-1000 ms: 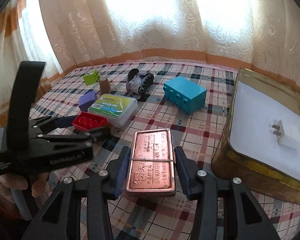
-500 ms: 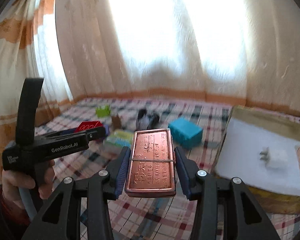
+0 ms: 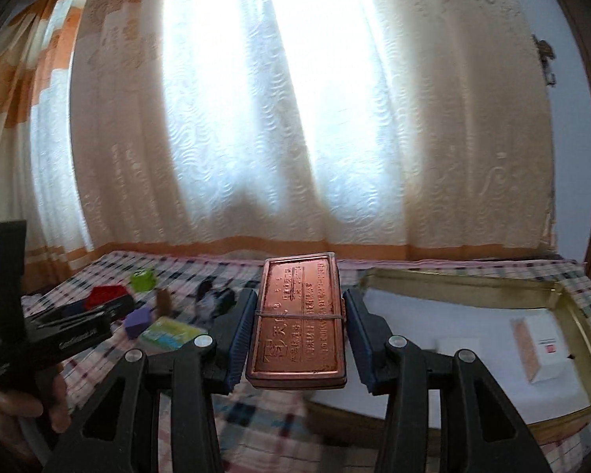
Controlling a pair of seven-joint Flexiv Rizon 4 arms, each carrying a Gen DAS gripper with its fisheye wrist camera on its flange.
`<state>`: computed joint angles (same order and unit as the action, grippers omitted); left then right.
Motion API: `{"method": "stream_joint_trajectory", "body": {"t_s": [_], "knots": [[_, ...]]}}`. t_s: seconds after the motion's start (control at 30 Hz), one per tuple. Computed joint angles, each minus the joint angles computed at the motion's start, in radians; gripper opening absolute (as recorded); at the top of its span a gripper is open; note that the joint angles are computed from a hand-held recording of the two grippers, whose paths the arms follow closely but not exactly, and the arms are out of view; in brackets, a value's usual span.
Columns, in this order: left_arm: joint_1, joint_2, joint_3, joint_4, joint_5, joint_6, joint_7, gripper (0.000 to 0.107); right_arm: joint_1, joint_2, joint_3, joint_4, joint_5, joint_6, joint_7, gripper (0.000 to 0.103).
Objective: Organize rigid objects
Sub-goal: 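Grasp the red toy brick with the left gripper while the right gripper holds the copper bar, then carry the copper bar and red brick into the tray and release both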
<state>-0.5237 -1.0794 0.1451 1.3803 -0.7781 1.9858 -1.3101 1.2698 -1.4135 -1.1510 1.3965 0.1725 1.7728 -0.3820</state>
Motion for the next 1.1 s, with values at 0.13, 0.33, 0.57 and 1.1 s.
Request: {"method": "stream_joint_trajectory", "body": {"t_s": [0.13, 0.33, 0.57, 1.1], "knots": [[-0.044, -0.018, 0.040, -0.019, -0.035, 0.012, 0.016, 0.064, 0.007, -0.002, -0.011, 0.032, 0.009, 0.003, 0.000, 0.048], [-0.067, -0.036, 0.014, -0.067, -0.068, 0.035, 0.071, 0.064, 0.019, -0.001, -0.023, 0.083, 0.034, 0.015, -0.006, 0.048], [-0.155, -0.094, 0.104, -0.171, -0.168, -0.042, 0.118, 0.064, 0.025, -0.008, -0.041, 0.123, 0.053, 0.014, -0.002, 0.048], [-0.262, -0.205, 0.353, -0.347, -0.106, -0.230, -0.096, 0.064, 0.025, -0.005, -0.054, 0.224, 0.097, 0.029, 0.010, 0.048]]}}
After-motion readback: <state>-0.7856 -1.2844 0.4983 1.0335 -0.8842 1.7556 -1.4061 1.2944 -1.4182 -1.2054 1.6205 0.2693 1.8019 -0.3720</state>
